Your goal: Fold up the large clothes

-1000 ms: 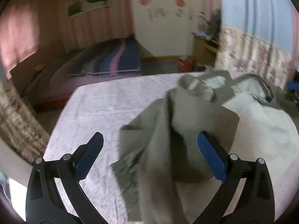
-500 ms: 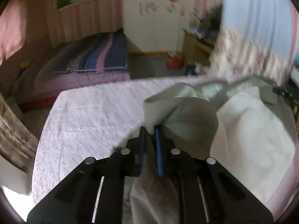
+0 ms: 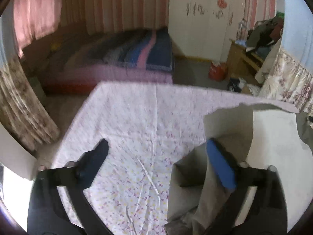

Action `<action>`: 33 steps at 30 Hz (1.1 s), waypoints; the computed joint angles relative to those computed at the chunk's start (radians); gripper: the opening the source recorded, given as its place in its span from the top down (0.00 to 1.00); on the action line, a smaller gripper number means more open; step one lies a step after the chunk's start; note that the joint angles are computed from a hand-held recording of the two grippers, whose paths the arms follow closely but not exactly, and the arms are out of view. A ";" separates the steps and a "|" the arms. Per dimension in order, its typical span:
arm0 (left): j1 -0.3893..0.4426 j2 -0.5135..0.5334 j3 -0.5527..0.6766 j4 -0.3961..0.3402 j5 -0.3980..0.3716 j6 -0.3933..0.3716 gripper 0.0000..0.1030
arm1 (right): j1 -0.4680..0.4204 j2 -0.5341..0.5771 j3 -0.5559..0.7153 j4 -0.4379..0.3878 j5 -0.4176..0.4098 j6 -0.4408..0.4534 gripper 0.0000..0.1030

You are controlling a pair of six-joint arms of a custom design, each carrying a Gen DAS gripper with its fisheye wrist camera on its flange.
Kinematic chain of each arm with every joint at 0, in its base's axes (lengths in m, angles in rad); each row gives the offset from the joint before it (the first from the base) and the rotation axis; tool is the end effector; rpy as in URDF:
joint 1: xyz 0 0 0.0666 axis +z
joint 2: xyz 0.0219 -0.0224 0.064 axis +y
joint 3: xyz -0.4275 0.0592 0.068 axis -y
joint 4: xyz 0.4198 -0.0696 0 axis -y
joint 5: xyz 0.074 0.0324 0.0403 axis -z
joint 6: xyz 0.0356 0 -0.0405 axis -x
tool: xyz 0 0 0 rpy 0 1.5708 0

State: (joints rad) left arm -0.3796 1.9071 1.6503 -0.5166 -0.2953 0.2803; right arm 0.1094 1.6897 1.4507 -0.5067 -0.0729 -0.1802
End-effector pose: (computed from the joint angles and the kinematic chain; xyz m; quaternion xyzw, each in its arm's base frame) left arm 0.6635 -0.2540 0.3295 -0.0118 0.9133 0.0038 0.4072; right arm 0.6243 0.0708 0.3732 0.0178 0.9154 0.0909 0.3917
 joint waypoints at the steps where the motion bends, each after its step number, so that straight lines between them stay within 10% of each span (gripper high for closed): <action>1: -0.009 -0.013 -0.004 0.007 0.010 -0.011 0.03 | 0.002 -0.021 -0.015 0.009 0.003 0.007 0.24; 9: -0.049 0.083 0.110 -0.076 0.102 -0.071 0.05 | 0.032 -0.022 -0.055 -0.026 -0.013 0.039 0.19; 10: -0.051 0.104 0.133 -0.087 0.120 -0.083 0.15 | 0.037 -0.003 -0.044 -0.044 -0.013 0.046 0.26; 12: -0.056 0.130 0.169 -0.115 0.144 -0.116 0.63 | 0.051 0.027 -0.018 -0.068 0.017 0.077 0.93; 13: -0.060 0.153 0.206 -0.154 0.129 -0.130 0.79 | 0.059 0.032 -0.009 -0.070 0.047 0.100 0.96; 20: -0.047 0.050 0.159 -0.016 0.172 -0.139 0.91 | 0.085 -0.074 -0.024 0.119 0.108 0.212 0.98; 23: -0.035 0.073 0.219 -0.035 0.138 -0.141 0.91 | 0.067 -0.024 0.043 0.102 0.112 0.184 0.98; 28: -0.011 0.344 0.536 -0.351 0.127 -0.155 0.73 | 0.046 0.169 0.189 -0.125 0.136 0.181 0.95; 33: -0.016 0.324 0.482 -0.363 0.012 -0.128 0.17 | 0.035 0.107 0.104 -0.094 0.119 0.143 0.44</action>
State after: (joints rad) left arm -0.3955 2.2312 2.1320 -0.8800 -0.2828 0.1521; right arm 0.1448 1.7969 1.5542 -0.6003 0.0462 -0.0369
